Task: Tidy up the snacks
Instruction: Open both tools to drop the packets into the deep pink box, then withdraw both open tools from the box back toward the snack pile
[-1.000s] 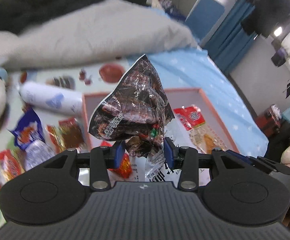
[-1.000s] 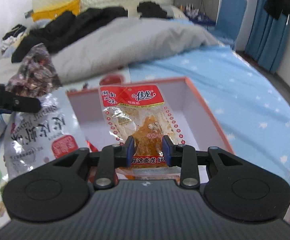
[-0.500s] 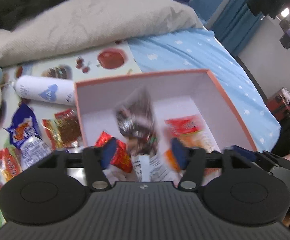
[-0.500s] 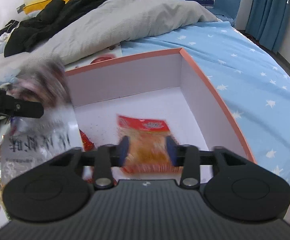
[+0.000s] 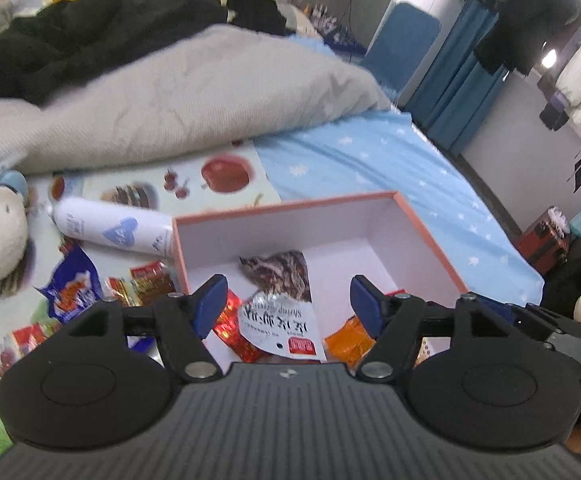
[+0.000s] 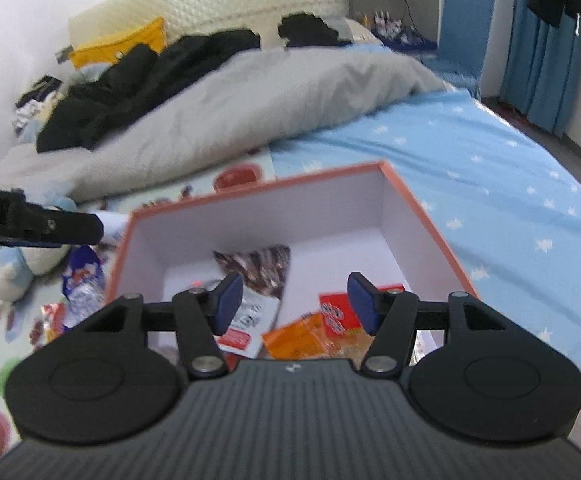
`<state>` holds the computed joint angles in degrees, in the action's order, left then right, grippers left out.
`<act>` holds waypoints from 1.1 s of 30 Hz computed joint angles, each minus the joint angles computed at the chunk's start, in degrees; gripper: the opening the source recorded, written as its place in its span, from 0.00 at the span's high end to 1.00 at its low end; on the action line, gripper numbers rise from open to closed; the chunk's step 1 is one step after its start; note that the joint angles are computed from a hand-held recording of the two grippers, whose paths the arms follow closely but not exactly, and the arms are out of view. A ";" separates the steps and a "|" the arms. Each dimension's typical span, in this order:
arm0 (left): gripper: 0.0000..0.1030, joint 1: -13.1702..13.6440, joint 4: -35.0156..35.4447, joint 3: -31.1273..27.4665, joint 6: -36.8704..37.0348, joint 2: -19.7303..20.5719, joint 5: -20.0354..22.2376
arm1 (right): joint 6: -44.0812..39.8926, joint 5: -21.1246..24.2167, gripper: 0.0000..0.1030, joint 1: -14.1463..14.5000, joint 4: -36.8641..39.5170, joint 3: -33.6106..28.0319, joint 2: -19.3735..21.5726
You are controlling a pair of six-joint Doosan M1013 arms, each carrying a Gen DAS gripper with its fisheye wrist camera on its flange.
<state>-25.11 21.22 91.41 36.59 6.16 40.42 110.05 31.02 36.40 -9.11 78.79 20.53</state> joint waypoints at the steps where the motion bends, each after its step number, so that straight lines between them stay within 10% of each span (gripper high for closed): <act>1: 0.30 -0.22 1.59 0.31 -0.98 -0.54 -0.03 | -0.05 -0.61 0.41 0.14 0.03 0.08 -0.27; 33: 0.30 -4.95 27.36 15.53 -25.07 -17.81 4.24 | -6.27 -13.56 0.41 8.23 3.24 4.57 -5.49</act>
